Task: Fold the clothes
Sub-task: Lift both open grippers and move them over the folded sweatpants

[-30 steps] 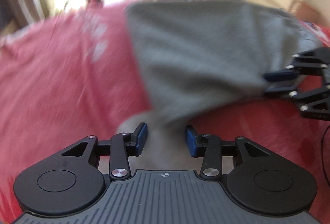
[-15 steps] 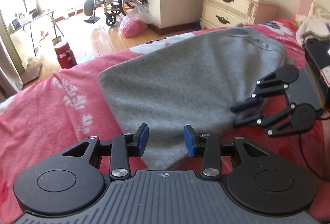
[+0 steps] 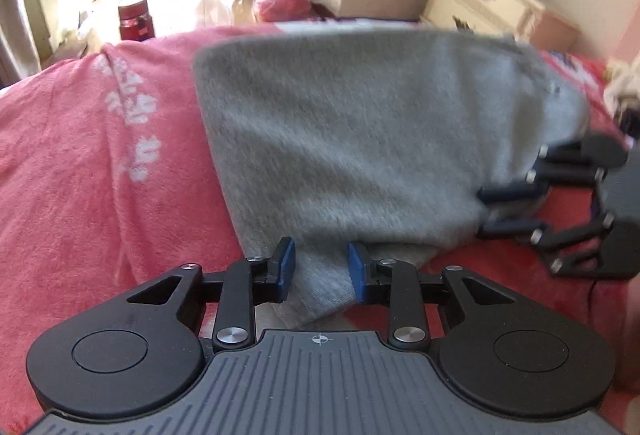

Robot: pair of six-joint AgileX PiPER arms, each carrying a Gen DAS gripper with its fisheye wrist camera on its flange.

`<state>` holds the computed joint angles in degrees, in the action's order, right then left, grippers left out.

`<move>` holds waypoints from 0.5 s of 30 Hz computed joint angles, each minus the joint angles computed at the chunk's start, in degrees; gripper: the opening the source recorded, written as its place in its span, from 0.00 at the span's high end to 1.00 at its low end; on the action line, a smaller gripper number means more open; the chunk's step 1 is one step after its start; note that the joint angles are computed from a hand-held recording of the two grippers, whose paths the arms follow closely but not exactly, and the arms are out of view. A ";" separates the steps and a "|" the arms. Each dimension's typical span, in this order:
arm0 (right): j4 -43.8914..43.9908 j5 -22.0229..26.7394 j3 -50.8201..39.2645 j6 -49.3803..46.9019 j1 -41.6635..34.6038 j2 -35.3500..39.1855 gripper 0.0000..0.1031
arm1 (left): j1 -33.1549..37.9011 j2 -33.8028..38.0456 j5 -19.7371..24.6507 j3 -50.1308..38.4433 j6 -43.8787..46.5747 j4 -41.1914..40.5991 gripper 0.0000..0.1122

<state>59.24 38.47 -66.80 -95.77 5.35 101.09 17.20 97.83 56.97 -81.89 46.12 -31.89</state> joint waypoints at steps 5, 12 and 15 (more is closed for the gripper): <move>-0.05 -0.48 0.26 0.08 0.20 -0.20 0.74 | 1.63 -0.46 0.02 -4.47 3.09 -4.85 0.74; -0.45 -1.27 0.76 -0.62 0.82 -0.52 0.71 | -5.13 12.12 -5.27 -15.13 -6.96 1.61 0.74; -0.46 -0.97 0.54 -0.50 0.74 -0.34 0.71 | -5.11 16.08 -7.68 -19.76 -10.84 -0.51 0.73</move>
<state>58.78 37.49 -66.27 -96.28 6.09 100.75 12.09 113.91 49.30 -101.65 35.28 -32.40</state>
